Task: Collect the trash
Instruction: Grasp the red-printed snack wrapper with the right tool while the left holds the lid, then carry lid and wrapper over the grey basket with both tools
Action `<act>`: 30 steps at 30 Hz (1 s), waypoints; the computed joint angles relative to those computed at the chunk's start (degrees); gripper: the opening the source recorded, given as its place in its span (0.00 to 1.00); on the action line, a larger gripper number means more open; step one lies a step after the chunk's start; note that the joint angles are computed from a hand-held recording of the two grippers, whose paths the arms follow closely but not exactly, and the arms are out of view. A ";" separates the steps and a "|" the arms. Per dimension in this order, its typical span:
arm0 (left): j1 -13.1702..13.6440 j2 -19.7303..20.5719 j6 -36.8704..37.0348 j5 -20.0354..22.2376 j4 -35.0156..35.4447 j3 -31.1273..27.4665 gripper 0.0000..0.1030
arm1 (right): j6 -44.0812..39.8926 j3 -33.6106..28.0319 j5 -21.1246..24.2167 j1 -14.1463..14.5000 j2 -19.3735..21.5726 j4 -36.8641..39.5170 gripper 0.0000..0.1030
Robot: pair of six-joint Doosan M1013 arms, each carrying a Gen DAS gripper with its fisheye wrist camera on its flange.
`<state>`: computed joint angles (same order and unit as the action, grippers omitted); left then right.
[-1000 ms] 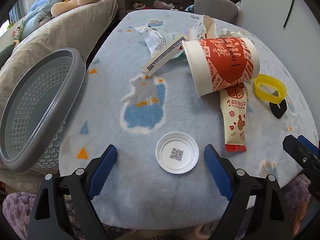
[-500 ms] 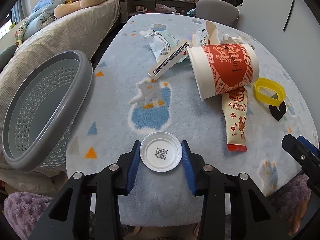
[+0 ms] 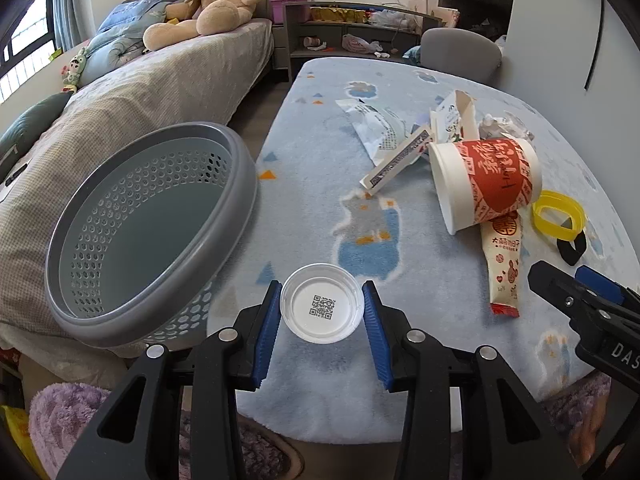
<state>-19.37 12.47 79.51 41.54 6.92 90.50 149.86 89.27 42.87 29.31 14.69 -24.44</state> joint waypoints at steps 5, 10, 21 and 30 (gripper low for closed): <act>1.01 -0.33 -1.71 -0.65 1.19 0.25 0.38 | -1.65 -3.00 2.28 0.40 2.77 -0.61 0.93; 1.68 -0.37 -1.85 -0.94 0.50 0.37 0.38 | -2.32 -4.62 3.95 0.39 4.39 -1.00 0.81; 2.46 -0.03 -0.76 -0.90 -1.44 0.15 0.38 | -4.02 -5.42 4.91 0.19 4.99 -0.34 0.48; 2.02 -0.44 -0.67 -0.94 -1.23 0.39 0.38 | -0.67 -3.50 4.56 0.77 2.72 -3.89 0.47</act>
<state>-17.36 12.03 78.85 40.60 5.69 90.89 149.19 85.77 47.43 30.08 17.41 -28.33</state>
